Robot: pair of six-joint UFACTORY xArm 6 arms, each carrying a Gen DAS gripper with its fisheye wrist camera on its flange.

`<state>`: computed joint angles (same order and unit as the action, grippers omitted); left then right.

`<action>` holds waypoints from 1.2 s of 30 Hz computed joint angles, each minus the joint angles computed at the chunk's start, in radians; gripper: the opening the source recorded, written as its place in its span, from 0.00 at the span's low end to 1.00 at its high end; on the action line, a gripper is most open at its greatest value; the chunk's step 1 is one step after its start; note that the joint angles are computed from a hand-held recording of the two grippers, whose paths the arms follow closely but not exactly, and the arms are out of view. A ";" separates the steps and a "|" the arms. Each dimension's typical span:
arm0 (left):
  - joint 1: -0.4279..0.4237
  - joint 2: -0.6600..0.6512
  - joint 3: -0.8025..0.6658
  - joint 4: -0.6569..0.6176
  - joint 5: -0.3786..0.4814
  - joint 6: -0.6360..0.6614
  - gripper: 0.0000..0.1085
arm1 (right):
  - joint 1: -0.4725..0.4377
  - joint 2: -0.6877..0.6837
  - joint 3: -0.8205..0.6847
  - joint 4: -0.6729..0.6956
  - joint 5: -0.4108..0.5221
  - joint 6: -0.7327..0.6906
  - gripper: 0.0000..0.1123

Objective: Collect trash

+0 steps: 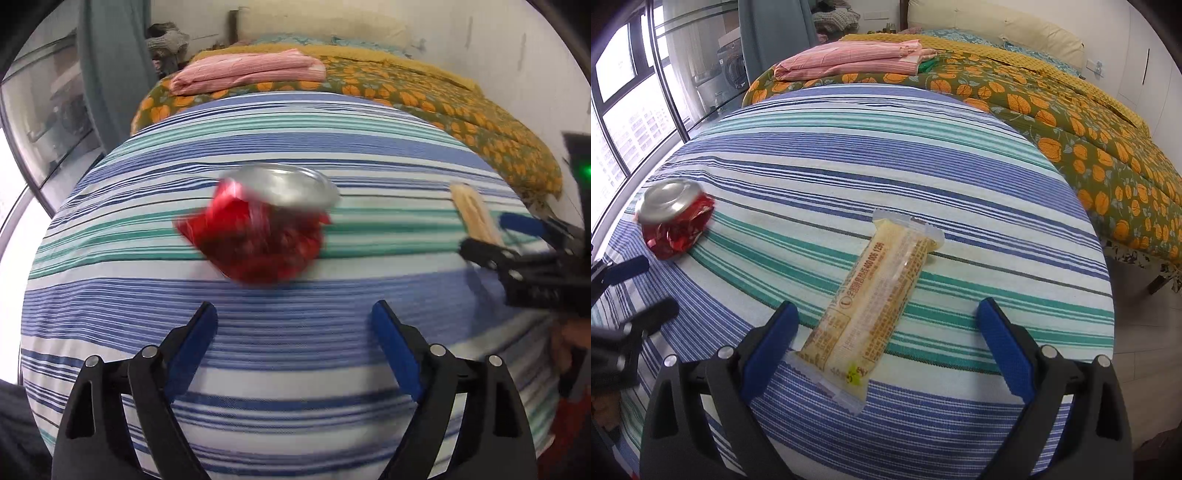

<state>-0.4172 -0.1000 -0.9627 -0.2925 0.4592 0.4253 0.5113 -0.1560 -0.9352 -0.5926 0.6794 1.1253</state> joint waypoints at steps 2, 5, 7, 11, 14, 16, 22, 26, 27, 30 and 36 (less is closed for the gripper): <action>-0.007 -0.005 0.007 -0.002 -0.022 0.012 0.81 | -0.001 -0.001 0.002 0.002 -0.003 0.001 0.84; -0.004 0.003 0.005 0.062 -0.026 -0.062 0.82 | 0.002 -0.006 0.005 0.001 -0.001 0.005 0.84; 0.009 -0.009 0.010 0.013 0.000 -0.019 0.82 | 0.005 -0.011 0.011 0.002 0.001 0.009 0.85; 0.045 -0.044 0.017 -0.076 0.033 0.144 0.82 | 0.023 -0.042 0.032 0.041 0.015 -0.026 0.84; 0.070 -0.032 -0.035 -0.145 0.055 0.257 0.85 | 0.014 -0.095 0.072 0.156 -0.021 -0.076 0.84; 0.076 0.004 -0.107 -0.178 0.111 0.323 0.90 | -0.006 -0.132 0.099 0.229 -0.059 -0.075 0.84; 0.054 0.154 -0.307 -0.098 0.203 0.395 0.90 | -0.028 -0.060 -0.011 0.374 0.000 -0.164 0.84; 0.054 0.215 -0.409 -0.121 0.282 0.426 0.87 | -0.016 0.027 -0.100 0.329 0.082 -0.145 0.64; 0.051 0.217 -0.414 -0.115 0.284 0.434 0.81 | -0.012 0.031 -0.107 0.301 0.092 -0.122 0.49; 0.046 0.222 -0.423 -0.087 0.303 0.441 0.61 | -0.014 0.008 -0.083 0.297 0.068 -0.105 0.21; 0.050 0.183 -0.367 -0.094 0.266 0.433 0.54 | -0.010 -0.093 -0.013 0.276 0.051 -0.102 0.15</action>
<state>-0.3667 0.0827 -1.3302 -0.3868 0.7252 0.8582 0.5013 -0.2490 -0.9486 -0.3170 0.7309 1.0233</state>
